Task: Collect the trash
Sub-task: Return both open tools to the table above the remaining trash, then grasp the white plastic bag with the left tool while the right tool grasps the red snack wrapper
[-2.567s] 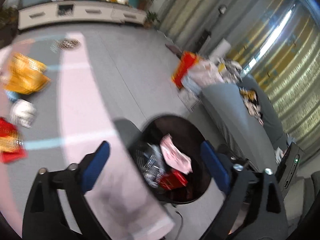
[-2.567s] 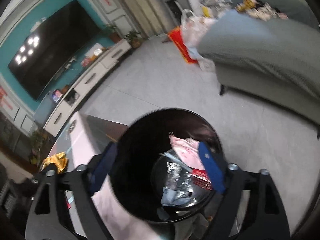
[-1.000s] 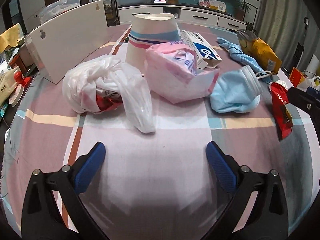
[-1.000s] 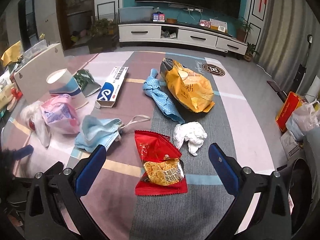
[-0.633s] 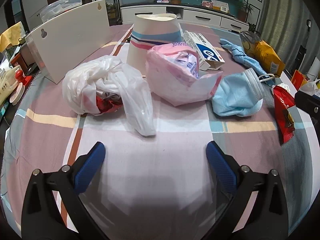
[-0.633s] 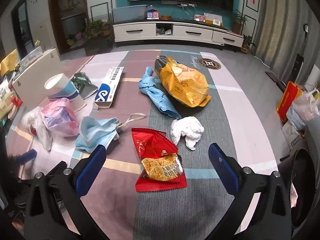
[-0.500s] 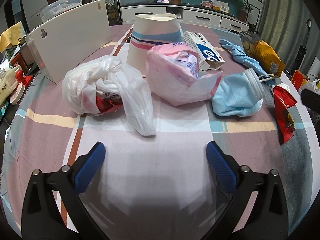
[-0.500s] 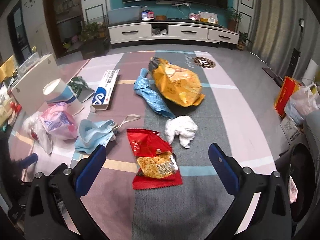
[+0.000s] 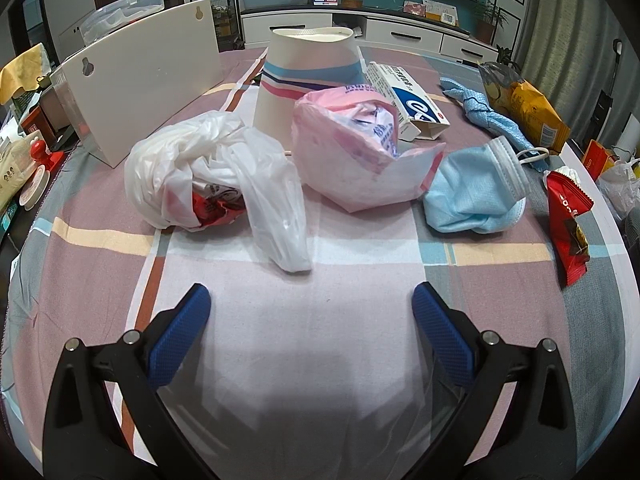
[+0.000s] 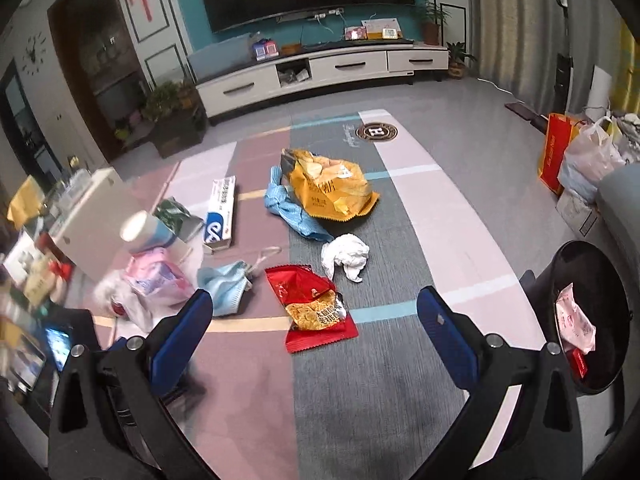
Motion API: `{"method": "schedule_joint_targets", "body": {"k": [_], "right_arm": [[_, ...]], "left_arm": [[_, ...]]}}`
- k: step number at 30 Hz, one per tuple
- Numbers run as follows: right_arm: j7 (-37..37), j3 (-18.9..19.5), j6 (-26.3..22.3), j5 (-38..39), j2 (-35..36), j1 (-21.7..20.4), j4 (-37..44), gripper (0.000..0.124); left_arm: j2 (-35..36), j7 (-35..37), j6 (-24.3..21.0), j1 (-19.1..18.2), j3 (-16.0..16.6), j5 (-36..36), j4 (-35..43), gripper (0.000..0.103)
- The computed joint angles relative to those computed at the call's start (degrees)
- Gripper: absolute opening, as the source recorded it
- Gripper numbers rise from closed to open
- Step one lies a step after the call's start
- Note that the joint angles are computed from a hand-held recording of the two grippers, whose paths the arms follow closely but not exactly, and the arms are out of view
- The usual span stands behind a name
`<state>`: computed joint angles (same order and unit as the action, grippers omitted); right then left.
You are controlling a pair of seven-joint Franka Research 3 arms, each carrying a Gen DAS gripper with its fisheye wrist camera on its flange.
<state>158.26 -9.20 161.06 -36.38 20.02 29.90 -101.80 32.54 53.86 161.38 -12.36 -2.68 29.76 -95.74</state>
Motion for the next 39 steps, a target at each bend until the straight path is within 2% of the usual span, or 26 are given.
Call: {"method": "schedule_joint_targets", "body": {"k": [3, 10, 15, 23, 27, 30, 35, 39], "right_arm": [[3.2, -1.7, -0.2, -3.8, -0.2, 1.4, -0.2, 0.1], [-0.2, -1.1, -3.4, -7.0, 2.9, 1.5, 3.7, 0.1], [-0.6, -1.9, -2.9, -10.1, 4.1, 1.9, 5.0, 0.1], [-5.3, -1.2, 0.9, -2.8, 6.1, 0.3, 5.6, 0.1], [-7.0, -1.8, -1.5, 0.3, 6.1, 1.1, 6.0, 0.1], [-5.1, -2.5, -3.6, 0.5, 4.6, 2.1, 5.7, 0.1], [-2.2, -1.4, -8.1, -2.2, 2.0, 2.9, 7.1, 0.1], [-0.9, 0.2, -8.1, -5.2, 1.3, 2.6, 8.7, 0.1]], "left_arm": [[0.0, 0.0, 0.0, 0.0, 0.0, 0.0, -0.1, 0.101], [0.0, 0.0, 0.0, 0.0, 0.1, 0.0, -0.1, 0.101], [0.0, 0.0, 0.0, 0.0, 0.0, -0.1, 0.0, 0.101], [0.0, 0.1, 0.0, 0.0, 0.0, -0.1, 0.0, 0.101], [0.0, 0.1, 0.0, 0.0, 0.0, -0.1, 0.0, 0.101], [0.0, 0.1, 0.0, 0.0, 0.0, -0.1, 0.0, 0.101], [0.0, 0.1, 0.0, 0.0, 0.0, -0.1, 0.0, 0.101], [0.0, 0.1, 0.0, 0.0, 0.0, -0.1, 0.0, 0.101]]}}
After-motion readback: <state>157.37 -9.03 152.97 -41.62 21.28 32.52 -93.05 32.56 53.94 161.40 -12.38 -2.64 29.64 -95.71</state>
